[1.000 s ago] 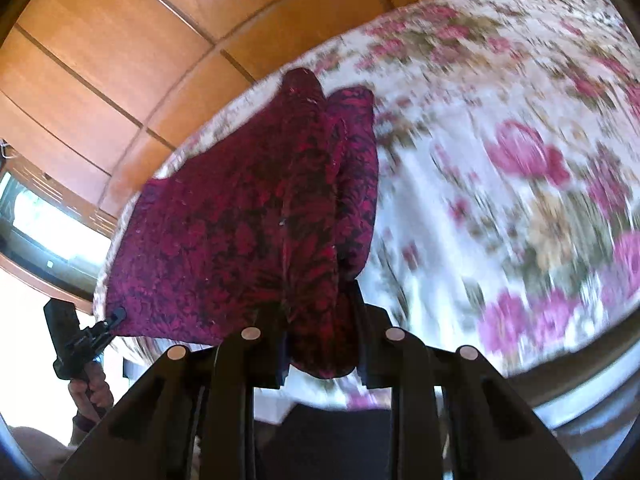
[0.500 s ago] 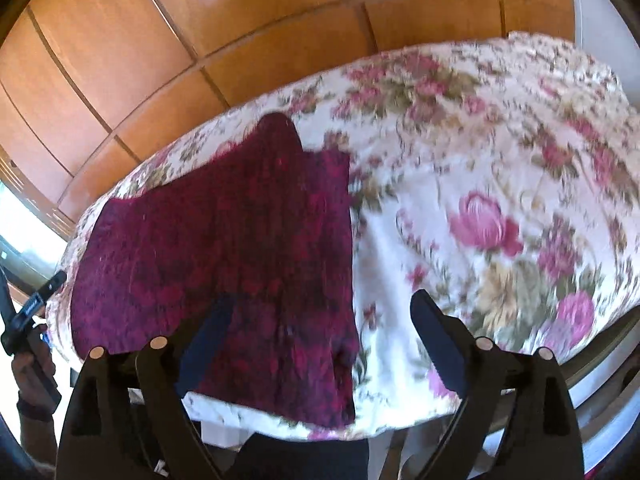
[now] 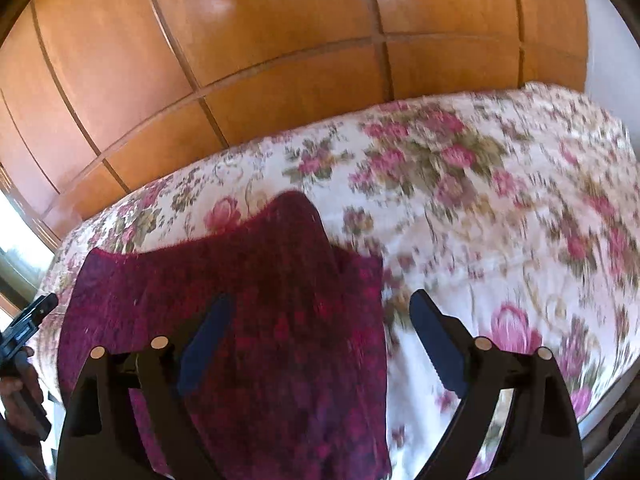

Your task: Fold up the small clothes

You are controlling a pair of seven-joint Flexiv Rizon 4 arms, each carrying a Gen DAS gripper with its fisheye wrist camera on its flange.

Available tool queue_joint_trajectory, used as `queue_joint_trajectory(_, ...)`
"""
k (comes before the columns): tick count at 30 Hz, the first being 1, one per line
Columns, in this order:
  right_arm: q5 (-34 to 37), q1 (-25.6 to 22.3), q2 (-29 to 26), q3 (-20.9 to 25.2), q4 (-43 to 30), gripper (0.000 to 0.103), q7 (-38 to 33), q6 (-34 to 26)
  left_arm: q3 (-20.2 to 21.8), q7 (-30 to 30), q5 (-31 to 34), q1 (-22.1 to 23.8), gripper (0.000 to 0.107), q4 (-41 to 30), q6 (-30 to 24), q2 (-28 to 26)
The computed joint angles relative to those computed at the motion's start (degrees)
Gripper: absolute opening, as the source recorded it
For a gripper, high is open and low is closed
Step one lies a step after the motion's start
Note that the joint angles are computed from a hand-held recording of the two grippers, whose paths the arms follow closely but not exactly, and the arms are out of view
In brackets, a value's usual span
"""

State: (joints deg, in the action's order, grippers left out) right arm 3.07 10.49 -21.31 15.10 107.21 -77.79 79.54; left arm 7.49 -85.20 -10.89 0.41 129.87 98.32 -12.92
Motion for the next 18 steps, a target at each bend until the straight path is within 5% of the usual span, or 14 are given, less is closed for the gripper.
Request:
queue_joint_trajectory(9, -4.7, 2.1, -6.9, -2.6, -9.2, 0.083, 1.3, -4.8, -9.2, 4.5, -2.9, 8.3, 0.068, -0.9, -2.1, -1.2)
queue_joint_trajectory(14, -4.8, 2.0, -10.0, -2.2, -13.3, 0.059, 0.3, -9.9, -14.0, 7.2, -4.8, 11.9, 0.065, -0.8, -1.7, -2.1)
queue_joint_trajectory(18, -5.4, 2.8, -10.6, -2.6, -13.5, 0.041, -1.0, -10.7, -12.5, 7.8, -4.7, 10.2, 0.051, -2.0, -2.7, -3.4)
